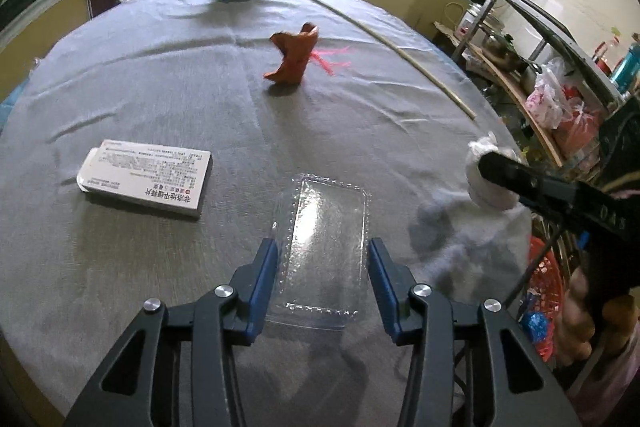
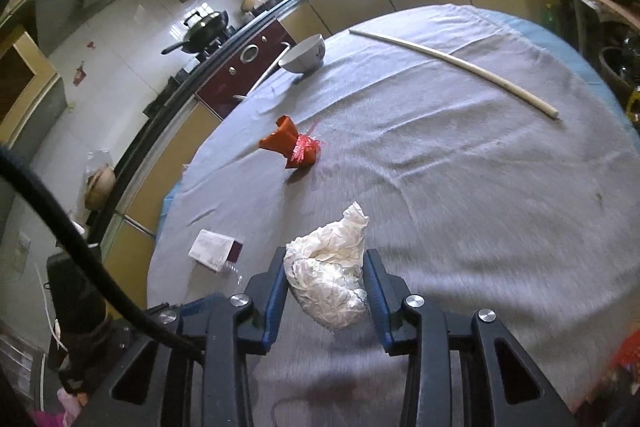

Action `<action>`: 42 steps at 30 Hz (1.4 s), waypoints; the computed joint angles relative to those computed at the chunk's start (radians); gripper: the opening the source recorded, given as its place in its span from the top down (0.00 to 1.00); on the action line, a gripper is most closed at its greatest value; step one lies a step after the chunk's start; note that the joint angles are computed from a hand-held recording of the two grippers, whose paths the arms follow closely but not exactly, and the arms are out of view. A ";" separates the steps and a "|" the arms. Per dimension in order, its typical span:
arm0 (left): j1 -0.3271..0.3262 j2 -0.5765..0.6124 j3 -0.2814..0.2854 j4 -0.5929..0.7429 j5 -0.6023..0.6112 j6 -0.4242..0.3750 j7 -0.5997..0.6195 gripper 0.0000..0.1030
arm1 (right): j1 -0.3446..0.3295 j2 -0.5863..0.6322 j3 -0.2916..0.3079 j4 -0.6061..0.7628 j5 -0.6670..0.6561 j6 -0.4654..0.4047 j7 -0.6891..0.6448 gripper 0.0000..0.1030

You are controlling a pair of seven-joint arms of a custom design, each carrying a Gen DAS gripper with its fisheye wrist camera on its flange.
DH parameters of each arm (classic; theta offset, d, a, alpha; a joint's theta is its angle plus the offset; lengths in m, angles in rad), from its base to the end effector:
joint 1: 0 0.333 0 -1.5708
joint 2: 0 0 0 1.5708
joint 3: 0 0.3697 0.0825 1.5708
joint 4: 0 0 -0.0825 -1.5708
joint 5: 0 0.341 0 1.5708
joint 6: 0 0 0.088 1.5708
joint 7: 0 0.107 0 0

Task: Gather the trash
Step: 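Grasp the white plastic bag with the right tool while the left tool grasps the clear plastic tray, then carry the white bag and clear tray to the red basket and release them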

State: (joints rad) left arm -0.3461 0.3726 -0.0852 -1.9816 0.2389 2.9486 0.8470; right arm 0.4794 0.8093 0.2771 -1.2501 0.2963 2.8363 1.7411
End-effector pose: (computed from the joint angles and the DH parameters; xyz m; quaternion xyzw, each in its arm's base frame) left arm 0.5801 -0.2768 0.4256 -0.7043 0.6453 -0.2778 0.1018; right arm 0.6472 0.4701 0.4350 -0.6963 0.5861 0.0418 0.4122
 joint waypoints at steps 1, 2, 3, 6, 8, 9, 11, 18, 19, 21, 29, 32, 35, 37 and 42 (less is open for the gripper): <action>-0.017 -0.006 0.015 -0.001 0.015 -0.001 -0.012 0.54 | -0.004 -0.024 0.003 -0.044 0.007 0.026 -0.002 0.62; -0.027 -0.010 0.023 0.001 0.027 -0.003 -0.022 0.54 | -0.016 -0.049 0.016 -0.091 0.017 0.053 -0.011 0.62; -0.047 -0.019 0.039 -0.001 0.050 -0.002 -0.040 0.54 | -0.025 -0.068 0.025 -0.126 0.024 0.073 -0.017 0.62; -0.096 -0.035 0.074 0.007 0.121 -0.022 -0.102 0.54 | -0.047 -0.136 0.044 -0.242 0.038 0.140 -0.023 0.62; -0.122 -0.041 0.090 0.019 0.181 -0.040 -0.152 0.54 | -0.070 -0.173 0.069 -0.311 0.050 0.184 -0.031 0.62; -0.140 -0.047 0.103 0.023 0.223 -0.048 -0.184 0.54 | -0.082 -0.189 0.082 -0.341 0.054 0.203 -0.035 0.62; -0.150 -0.061 0.100 0.025 0.281 -0.069 -0.228 0.54 | -0.106 -0.217 0.108 -0.394 0.060 0.236 -0.039 0.62; -0.160 -0.074 0.058 0.071 0.448 -0.155 -0.334 0.54 | -0.215 -0.302 0.220 -0.558 0.061 0.346 -0.043 0.62; -0.160 -0.076 0.050 0.078 0.469 -0.168 -0.347 0.54 | -0.232 -0.310 0.237 -0.576 0.057 0.359 -0.039 0.62; -0.151 -0.078 0.028 0.086 0.494 -0.186 -0.362 0.54 | -0.260 -0.325 0.267 -0.610 0.043 0.381 -0.025 0.62; -0.156 -0.077 -0.029 0.130 0.574 -0.266 -0.401 0.53 | -0.398 -0.391 0.391 -0.758 -0.030 0.479 0.052 0.62; -0.164 -0.070 -0.043 0.151 0.591 -0.292 -0.397 0.53 | -0.455 -0.414 0.437 -0.812 -0.061 0.511 0.092 0.62; -0.176 -0.060 -0.053 0.173 0.602 -0.315 -0.390 0.53 | -0.500 -0.439 0.466 -0.861 -0.095 0.535 0.137 0.62; -0.184 -0.050 -0.058 0.191 0.605 -0.326 -0.380 0.53 | -0.527 -0.454 0.482 -0.889 -0.119 0.550 0.167 0.62; -0.208 -0.022 -0.065 0.237 0.600 -0.352 -0.349 0.53 | -0.602 -0.494 0.523 -0.963 -0.186 0.587 0.249 0.62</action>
